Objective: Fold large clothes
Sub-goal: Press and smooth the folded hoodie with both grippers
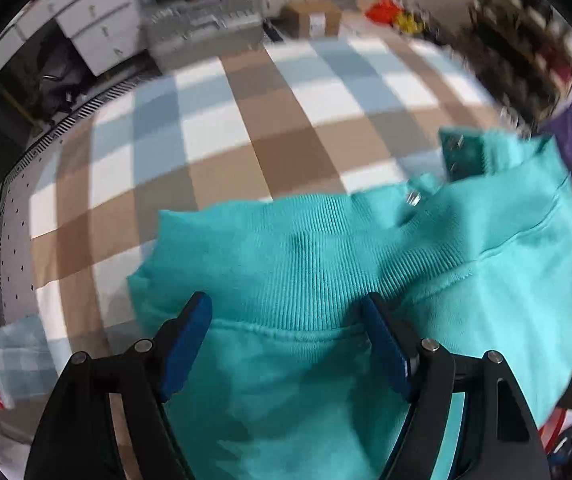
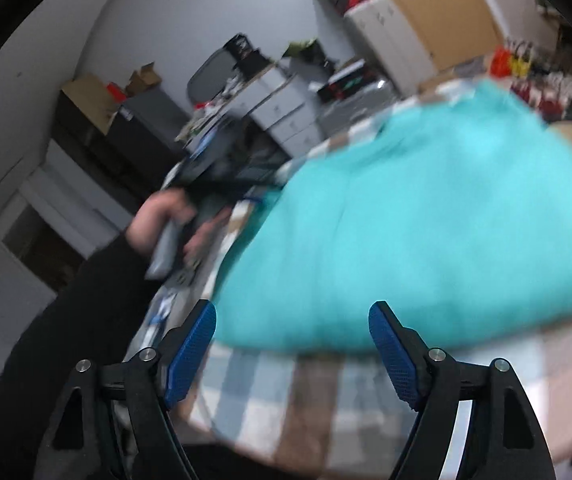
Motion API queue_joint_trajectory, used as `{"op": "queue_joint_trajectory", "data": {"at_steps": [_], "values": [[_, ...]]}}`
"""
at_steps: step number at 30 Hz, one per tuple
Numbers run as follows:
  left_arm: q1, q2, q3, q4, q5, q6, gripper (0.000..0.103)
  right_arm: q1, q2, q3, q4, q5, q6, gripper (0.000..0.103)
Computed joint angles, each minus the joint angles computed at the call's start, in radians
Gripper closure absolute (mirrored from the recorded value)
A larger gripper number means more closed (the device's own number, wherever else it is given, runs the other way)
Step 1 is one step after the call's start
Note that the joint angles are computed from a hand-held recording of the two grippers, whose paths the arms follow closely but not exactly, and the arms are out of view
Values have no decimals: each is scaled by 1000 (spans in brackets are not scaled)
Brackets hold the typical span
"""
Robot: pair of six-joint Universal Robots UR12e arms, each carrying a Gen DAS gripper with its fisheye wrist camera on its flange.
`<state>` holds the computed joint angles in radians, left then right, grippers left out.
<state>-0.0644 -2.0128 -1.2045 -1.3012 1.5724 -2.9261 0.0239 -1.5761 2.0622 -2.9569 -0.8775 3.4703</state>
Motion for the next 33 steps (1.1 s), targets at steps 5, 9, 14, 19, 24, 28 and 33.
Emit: {"op": "queue_joint_trajectory", "data": {"at_steps": [5,9,14,19,24,28,33], "values": [[36,-7,-13,-23,-139,-34,58,17,20,-10,11,-81,-58,24],[50,19,-49,37,-198,-23,96,6,34,-13,12,-90,-22,24],[68,51,-69,134,-218,-83,102,13,19,0,-24,-209,-54,24],[67,76,-113,251,-132,-122,102,0,19,9,-37,-211,-15,24],[39,62,-154,363,88,-198,102,0,8,18,-24,-245,-18,24],[70,72,-147,276,-16,-285,102,10,8,14,-27,-303,-31,24],[97,137,-180,237,-148,-292,94,8,2,19,-58,-351,-33,24]]}}
